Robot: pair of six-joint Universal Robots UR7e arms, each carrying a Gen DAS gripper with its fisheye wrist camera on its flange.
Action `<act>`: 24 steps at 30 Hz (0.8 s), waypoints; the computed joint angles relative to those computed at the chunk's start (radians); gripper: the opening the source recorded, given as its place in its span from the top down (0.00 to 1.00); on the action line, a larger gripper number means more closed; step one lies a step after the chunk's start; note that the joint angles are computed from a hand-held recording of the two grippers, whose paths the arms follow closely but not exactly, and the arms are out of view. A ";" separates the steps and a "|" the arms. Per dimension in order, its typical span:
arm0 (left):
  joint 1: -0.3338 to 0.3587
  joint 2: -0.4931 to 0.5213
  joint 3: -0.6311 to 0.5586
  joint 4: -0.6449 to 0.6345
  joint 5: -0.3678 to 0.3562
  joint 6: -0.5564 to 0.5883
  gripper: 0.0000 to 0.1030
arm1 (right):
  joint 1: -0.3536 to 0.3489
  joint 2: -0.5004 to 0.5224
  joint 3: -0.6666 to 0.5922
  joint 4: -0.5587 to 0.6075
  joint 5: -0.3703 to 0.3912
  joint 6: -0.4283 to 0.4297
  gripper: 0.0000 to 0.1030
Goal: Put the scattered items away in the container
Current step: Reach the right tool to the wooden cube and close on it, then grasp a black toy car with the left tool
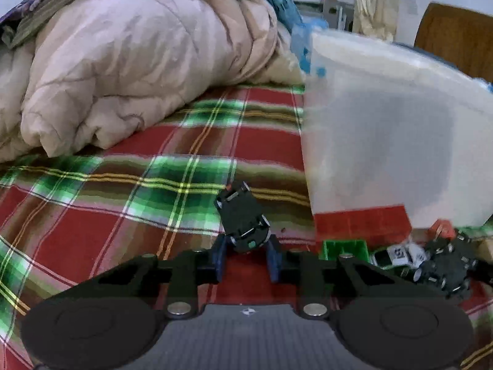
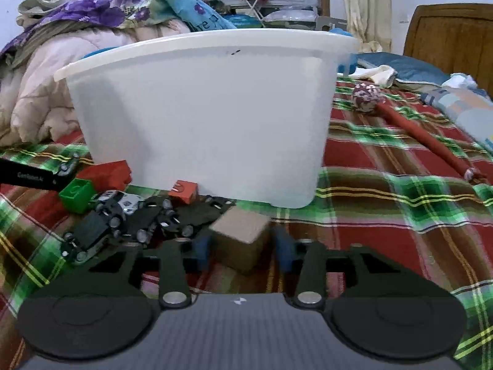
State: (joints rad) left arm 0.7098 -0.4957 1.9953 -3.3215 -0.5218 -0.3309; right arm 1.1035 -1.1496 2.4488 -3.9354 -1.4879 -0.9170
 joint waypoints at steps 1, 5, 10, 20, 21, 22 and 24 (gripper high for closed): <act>-0.002 -0.002 0.007 -0.009 -0.005 0.010 0.83 | -0.001 0.002 0.001 -0.006 0.002 0.001 0.59; -0.029 -0.014 0.055 -0.046 -0.020 0.048 0.87 | -0.009 -0.008 0.019 -0.010 0.018 0.003 0.59; -0.066 -0.024 0.105 -0.092 -0.024 0.064 0.82 | -0.021 -0.030 0.052 -0.016 0.035 -0.018 0.59; -0.074 -0.038 0.073 -0.051 -0.012 0.075 0.32 | -0.029 -0.060 0.065 -0.005 0.039 -0.013 0.59; -0.067 -0.037 0.060 -0.033 -0.005 0.053 0.32 | -0.029 -0.059 0.064 -0.007 0.040 -0.014 0.59; -0.060 -0.036 0.047 -0.016 0.006 0.024 0.32 | -0.028 -0.057 0.063 -0.008 0.040 -0.015 0.59; -0.042 -0.035 0.025 0.016 0.019 -0.032 0.33 | -0.027 -0.054 0.059 -0.005 0.040 -0.013 0.59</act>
